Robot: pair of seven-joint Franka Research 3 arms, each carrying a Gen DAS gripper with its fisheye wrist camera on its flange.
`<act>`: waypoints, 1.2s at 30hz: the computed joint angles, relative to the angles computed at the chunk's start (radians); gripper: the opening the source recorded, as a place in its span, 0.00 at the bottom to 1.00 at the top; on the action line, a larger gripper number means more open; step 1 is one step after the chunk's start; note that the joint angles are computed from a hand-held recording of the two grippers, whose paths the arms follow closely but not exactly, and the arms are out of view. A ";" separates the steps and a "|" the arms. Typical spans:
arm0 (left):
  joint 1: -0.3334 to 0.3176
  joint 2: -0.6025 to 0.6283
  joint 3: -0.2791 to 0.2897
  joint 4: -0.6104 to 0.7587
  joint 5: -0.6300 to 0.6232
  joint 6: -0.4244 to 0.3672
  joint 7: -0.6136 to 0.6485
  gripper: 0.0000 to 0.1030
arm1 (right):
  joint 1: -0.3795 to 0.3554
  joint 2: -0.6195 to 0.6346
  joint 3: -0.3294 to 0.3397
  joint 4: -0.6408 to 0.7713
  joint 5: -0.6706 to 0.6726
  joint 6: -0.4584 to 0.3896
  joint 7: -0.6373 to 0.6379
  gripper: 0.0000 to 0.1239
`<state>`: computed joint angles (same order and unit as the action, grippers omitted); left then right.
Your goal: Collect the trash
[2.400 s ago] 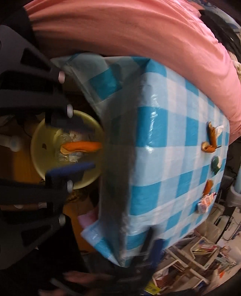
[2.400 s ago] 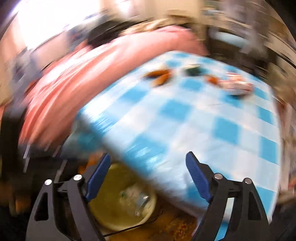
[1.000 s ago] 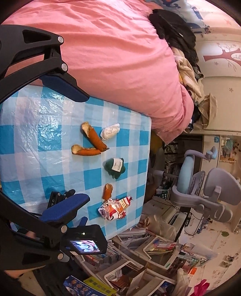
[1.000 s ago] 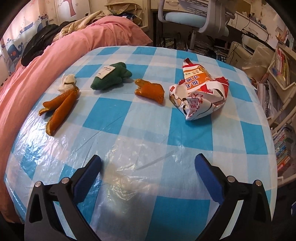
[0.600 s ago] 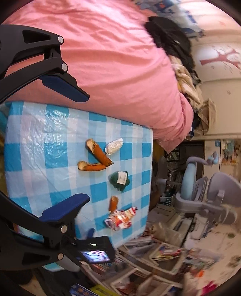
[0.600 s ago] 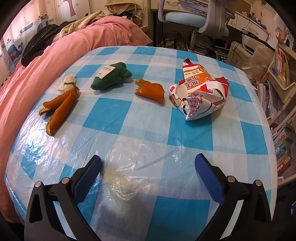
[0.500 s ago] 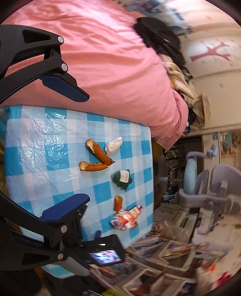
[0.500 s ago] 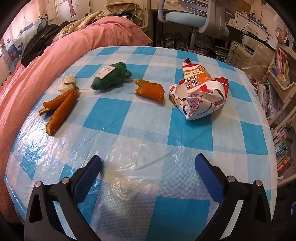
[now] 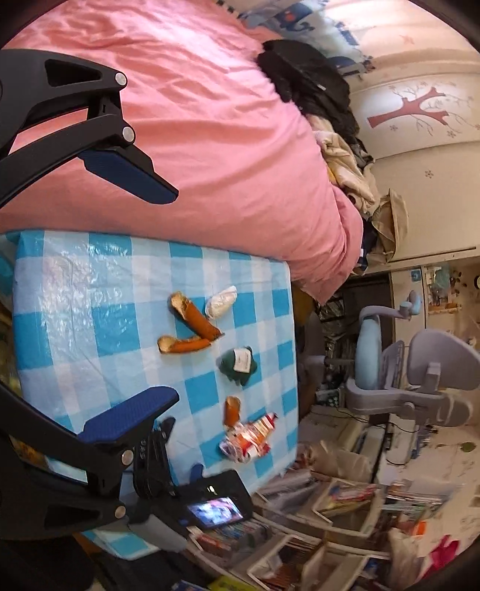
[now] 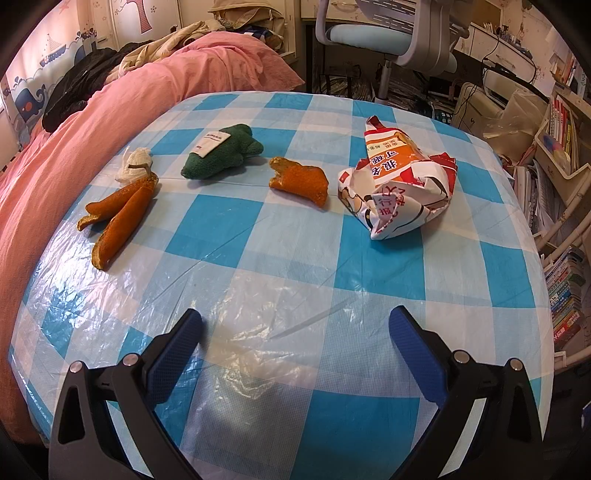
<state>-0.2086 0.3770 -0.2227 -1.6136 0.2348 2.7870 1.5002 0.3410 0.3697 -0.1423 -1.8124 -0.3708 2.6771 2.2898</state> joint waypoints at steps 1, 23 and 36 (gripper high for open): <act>0.010 0.000 -0.011 -0.002 -0.017 0.001 0.010 0.93 | 0.000 0.000 0.000 0.000 0.000 0.000 0.000 0.78; -0.042 -0.025 0.032 -0.045 0.076 0.041 -0.050 0.93 | 0.001 0.000 -0.001 -0.001 0.001 0.001 -0.001 0.78; -0.041 -0.025 0.023 -0.049 0.126 0.042 -0.071 0.93 | 0.001 0.000 -0.001 -0.001 0.001 0.001 -0.001 0.78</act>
